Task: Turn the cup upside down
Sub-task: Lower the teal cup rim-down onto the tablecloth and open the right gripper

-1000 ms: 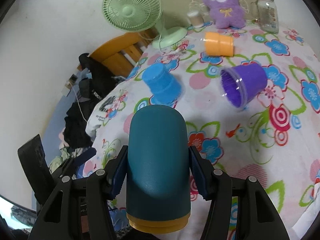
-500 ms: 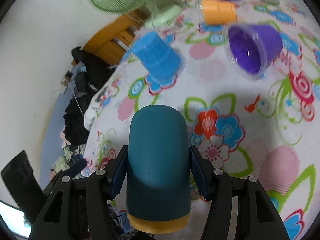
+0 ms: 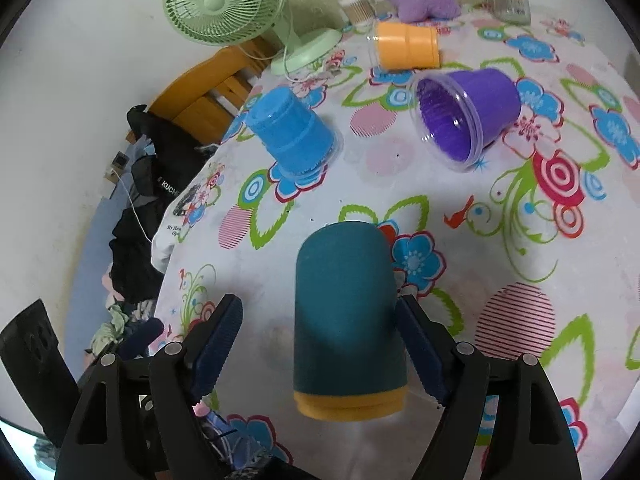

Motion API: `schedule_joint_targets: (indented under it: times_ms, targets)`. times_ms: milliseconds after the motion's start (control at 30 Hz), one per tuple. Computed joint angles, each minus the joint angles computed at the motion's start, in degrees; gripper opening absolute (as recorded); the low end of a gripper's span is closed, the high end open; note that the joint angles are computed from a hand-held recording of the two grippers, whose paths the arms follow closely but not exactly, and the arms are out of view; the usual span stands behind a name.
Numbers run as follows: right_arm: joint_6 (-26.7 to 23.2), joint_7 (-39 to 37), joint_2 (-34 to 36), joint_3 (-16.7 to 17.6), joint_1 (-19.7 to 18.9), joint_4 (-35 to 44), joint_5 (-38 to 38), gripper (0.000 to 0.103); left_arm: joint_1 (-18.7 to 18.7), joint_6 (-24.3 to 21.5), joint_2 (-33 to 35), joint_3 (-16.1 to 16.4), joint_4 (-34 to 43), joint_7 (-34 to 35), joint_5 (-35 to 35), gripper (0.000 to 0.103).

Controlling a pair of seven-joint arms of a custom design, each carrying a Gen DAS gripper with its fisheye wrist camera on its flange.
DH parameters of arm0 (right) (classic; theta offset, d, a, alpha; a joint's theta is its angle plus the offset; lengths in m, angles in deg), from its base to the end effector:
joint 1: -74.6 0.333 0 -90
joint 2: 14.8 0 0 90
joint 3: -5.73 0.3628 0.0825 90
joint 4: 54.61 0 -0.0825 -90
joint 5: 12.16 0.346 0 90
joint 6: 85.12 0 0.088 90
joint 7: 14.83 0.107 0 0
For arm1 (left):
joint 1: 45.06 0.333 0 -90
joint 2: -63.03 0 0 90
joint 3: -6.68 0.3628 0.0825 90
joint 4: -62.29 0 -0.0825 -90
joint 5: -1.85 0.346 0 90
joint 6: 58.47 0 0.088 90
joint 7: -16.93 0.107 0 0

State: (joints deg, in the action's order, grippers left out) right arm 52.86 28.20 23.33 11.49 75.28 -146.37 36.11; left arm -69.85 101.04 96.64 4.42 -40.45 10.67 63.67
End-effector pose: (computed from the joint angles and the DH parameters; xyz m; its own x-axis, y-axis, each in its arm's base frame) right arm 0.7074 0.0702 0.3190 0.3561 -0.8024 -0.4789 -0.9044 -0.1670 -0.3928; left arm 0.5842 -0.3382 0.3170 0.2170 -0.9668 0.1351 -0.7686 -0.2545 -0.5870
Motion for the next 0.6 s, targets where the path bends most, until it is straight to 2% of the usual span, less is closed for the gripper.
schedule_joint_targets:
  times_ms: [200,367,600]
  targets:
    - [3.2,-2.0,-1.5,-0.4,0.2,-1.8,0.0,0.081,-0.3,-1.3,0.6,-0.3,2.3,2.2,-1.0,0.103]
    - [2.8,-3.1,-1.6,0.0,-1.6,-1.8,1.7,0.082,-0.7,-1.9,2.1,-0.7,5.6,4.3,-2.3,0.103]
    - [3.1,-4.0,-1.9,-0.8,-3.7,-2.3,3.3,0.084,-0.8,-2.6,7.0,-2.4,13.7,13.1,-9.0,0.103]
